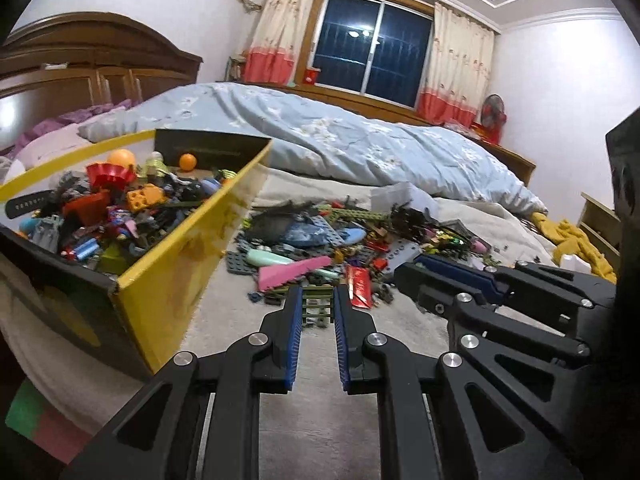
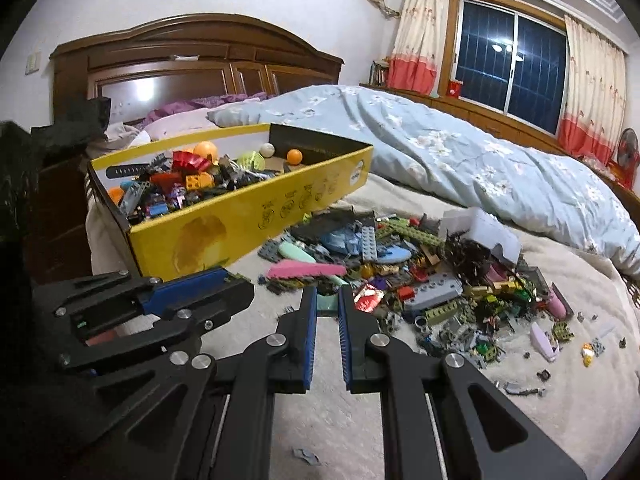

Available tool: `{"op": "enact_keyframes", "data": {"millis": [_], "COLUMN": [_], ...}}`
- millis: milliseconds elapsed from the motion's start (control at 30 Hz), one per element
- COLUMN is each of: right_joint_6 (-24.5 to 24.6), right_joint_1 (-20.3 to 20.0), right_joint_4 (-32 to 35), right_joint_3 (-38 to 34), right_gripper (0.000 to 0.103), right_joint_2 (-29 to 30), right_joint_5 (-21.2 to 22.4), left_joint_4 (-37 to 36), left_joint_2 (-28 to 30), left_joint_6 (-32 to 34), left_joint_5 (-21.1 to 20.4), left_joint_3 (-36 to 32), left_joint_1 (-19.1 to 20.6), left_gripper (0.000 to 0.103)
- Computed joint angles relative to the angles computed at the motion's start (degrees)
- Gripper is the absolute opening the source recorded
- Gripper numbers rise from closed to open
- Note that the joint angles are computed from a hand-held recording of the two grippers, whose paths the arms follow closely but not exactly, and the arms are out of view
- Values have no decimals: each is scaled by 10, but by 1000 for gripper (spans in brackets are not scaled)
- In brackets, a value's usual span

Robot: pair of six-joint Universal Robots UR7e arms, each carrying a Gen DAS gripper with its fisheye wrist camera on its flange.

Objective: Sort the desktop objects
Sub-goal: 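Carry the green piece in the left tool over the yellow box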

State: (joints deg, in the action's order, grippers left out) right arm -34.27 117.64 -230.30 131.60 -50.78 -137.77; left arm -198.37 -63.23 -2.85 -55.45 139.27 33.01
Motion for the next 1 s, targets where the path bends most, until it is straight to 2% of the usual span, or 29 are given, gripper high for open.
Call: {"op": "enact_keyframes", "data": {"millis": [100, 300, 467, 633, 800, 1000], "right_joint_6": [-18, -14, -11, -15, -33, -44], "right_joint_1": [3, 2, 1, 0, 3, 1], "right_joint_4": [-15, -4, 10, 20, 25, 37], "right_joint_3": [-9, -17, -23, -28, -47, -79], "right_gripper": [10, 10, 10, 10, 10, 10], "right_joint_2": [9, 8, 8, 10, 25, 41], "right_joint_5": [1, 13, 23, 41, 55, 90], "left_joint_4": [-23, -66, -68, -107, -118, -170], "left_joint_2": [6, 15, 10, 15, 7, 13], "left_joint_6": [12, 44, 45, 67, 78, 121], "left_joint_5": [20, 47, 57, 87, 100, 116], "left_joint_3": [2, 4, 4, 12, 13, -4], "left_joint_1": [-6, -12, -12, -19, -11, 9], "left_gripper": [15, 16, 15, 16, 15, 16]}}
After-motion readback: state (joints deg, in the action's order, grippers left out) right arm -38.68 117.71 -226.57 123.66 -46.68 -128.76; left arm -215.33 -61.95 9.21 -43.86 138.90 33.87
